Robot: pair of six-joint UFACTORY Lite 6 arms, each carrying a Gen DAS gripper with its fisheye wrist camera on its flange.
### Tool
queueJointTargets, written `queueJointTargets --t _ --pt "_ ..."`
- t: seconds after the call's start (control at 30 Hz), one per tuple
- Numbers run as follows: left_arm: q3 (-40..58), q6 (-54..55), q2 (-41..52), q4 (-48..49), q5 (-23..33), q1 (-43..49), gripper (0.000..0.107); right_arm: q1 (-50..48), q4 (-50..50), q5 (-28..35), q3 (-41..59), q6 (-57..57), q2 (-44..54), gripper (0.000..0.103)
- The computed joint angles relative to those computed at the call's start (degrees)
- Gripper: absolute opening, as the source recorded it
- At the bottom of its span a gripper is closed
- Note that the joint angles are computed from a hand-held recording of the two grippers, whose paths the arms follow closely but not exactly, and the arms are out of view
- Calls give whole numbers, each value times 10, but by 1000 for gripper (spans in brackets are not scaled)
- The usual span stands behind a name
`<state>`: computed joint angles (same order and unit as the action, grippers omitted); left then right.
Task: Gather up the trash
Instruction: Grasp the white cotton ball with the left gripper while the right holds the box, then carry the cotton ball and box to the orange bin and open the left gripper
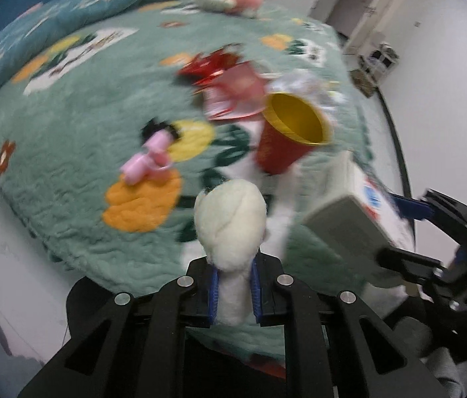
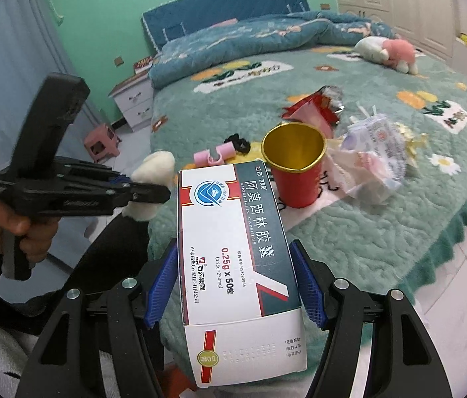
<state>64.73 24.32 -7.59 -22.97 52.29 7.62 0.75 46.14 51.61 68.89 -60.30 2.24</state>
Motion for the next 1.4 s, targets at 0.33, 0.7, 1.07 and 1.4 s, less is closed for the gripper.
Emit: queueJointTargets --t 0.33,0.7,1.07,1.4 --pt "8 -68 -90 30 17 -103 17 -104 37 68 -49 -25 -116 65" --pt "97 -165 -69 102 -1 -267 17 -271 84 155 -37 -69 -185 65" --pt "315 -182 146 130 -19 -465 17 -597 107 272 14 -148 -141 65" --pt "665 -144 426 116 72 -588 17 -805 97 290 106 -190 -17 65"
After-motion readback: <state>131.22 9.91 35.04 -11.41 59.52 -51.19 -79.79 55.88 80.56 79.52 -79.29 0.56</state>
